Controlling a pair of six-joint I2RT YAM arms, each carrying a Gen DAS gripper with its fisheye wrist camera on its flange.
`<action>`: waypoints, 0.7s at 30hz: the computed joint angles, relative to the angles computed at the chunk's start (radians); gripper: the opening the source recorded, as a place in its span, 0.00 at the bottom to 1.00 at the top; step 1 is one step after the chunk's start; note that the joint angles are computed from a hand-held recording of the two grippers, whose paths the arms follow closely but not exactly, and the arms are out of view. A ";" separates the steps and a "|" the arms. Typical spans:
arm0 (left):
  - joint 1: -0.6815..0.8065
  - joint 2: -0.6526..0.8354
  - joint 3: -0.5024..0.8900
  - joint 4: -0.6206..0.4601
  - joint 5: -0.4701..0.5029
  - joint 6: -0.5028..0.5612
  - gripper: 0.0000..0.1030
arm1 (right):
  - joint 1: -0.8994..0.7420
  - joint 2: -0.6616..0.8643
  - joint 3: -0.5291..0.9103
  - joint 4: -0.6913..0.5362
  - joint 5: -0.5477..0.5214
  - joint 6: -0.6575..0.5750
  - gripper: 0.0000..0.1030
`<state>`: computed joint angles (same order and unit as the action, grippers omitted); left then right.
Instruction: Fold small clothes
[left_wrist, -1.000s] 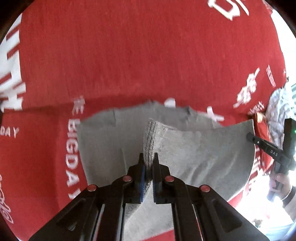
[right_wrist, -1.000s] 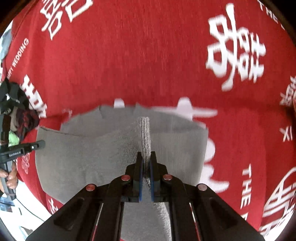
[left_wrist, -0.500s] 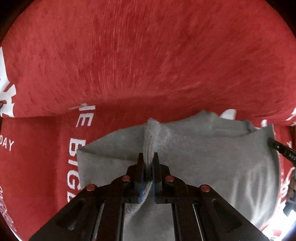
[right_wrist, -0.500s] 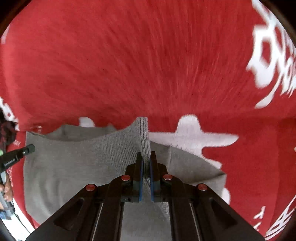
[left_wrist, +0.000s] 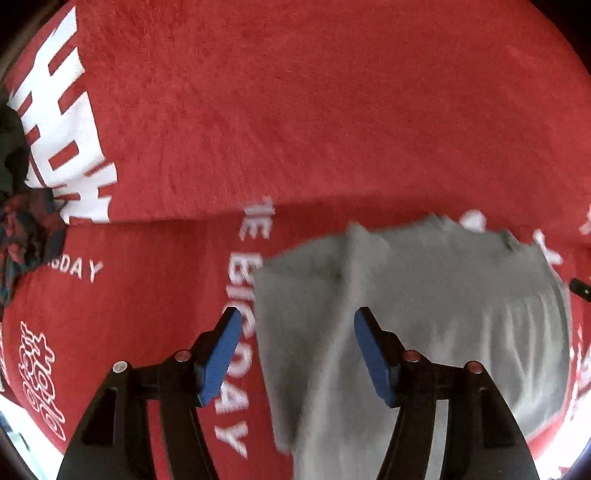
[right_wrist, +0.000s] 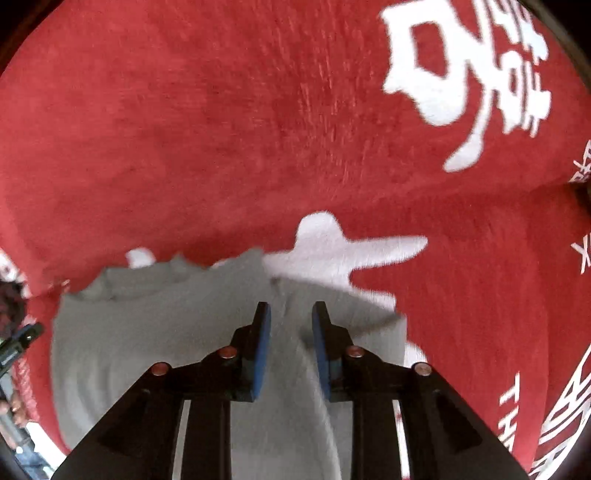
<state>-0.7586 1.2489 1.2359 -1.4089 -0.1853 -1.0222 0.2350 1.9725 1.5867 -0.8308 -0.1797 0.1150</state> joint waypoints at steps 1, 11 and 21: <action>-0.056 -0.010 0.005 -0.022 0.010 -0.048 0.63 | 0.001 -0.036 -0.038 -0.005 -0.018 -0.006 0.25; -0.533 0.035 -0.055 0.033 0.092 -0.516 0.63 | 0.088 -0.403 -0.608 0.057 -0.087 -0.019 0.25; -0.776 -0.189 -0.196 -0.005 0.142 -1.006 0.63 | -0.028 -0.527 -0.734 0.005 -0.048 -0.071 0.20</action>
<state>-1.5342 1.0596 1.0395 -1.4136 -0.0437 -2.0281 0.2067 1.4454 0.8523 -0.8258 -0.2277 0.0439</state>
